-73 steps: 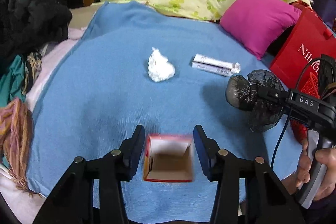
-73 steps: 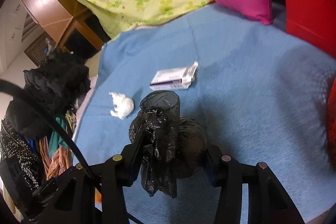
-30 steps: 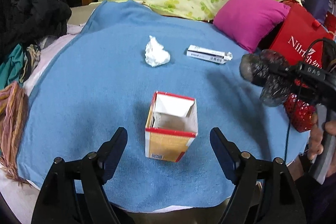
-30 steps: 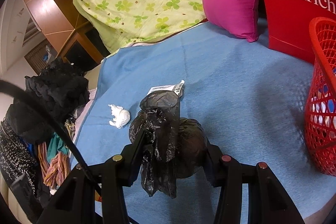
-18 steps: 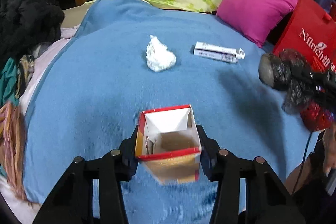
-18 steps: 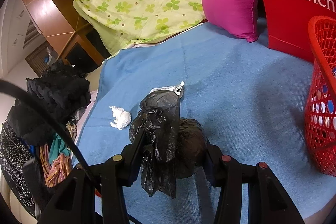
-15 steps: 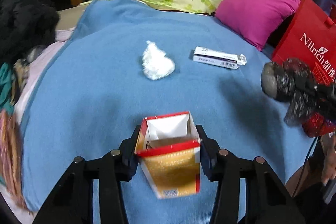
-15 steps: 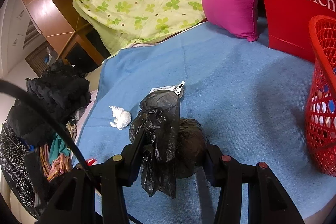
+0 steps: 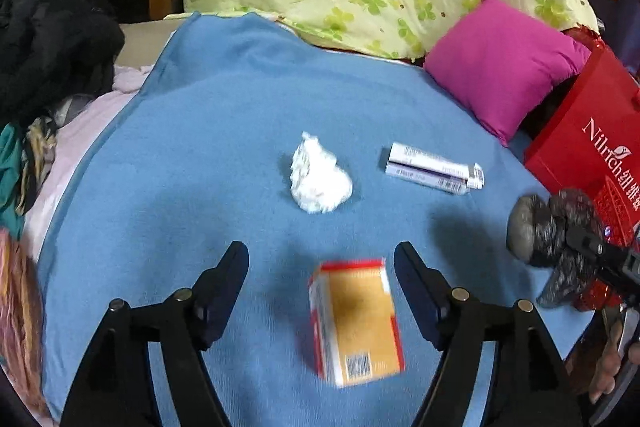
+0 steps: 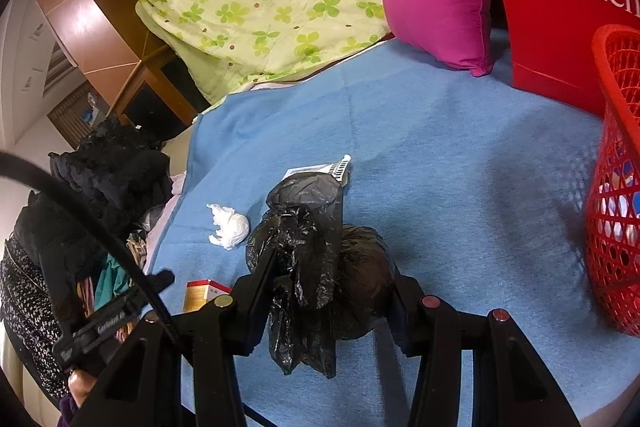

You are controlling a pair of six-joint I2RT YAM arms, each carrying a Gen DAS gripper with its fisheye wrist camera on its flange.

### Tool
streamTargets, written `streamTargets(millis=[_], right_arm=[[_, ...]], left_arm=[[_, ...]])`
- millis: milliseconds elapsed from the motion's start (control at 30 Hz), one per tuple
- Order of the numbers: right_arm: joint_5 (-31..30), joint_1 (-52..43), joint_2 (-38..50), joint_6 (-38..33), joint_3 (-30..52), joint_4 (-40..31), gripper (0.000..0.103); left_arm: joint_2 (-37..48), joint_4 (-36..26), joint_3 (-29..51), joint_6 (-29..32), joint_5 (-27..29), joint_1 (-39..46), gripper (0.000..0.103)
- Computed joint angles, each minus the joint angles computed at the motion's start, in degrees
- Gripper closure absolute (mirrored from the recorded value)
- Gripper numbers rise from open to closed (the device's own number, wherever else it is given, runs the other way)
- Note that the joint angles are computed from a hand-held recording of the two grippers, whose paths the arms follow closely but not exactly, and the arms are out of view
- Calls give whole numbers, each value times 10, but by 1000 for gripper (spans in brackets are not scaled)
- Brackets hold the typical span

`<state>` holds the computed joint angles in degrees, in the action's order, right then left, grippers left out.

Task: Collect trash

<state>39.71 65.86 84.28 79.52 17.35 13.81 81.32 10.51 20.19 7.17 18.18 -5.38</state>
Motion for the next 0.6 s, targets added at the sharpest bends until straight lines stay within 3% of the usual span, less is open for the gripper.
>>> streamTargets(millis=[133,267,567,600], right_arm=[[4,4,6,-1,8,-6,51],[9,8,2,10,6,-18,51],[20,16,-19,30,-4,-40,51],[20,16,-20,29,-5,-40,51]], left_arm=[[-6,-8,-37,-19,-7,-7,27],[-5,28,-76,-50,-23,-37,27],[29,81,-87,-104,-97,-103,27],[33,86,-88,-104,-99,-106,31]])
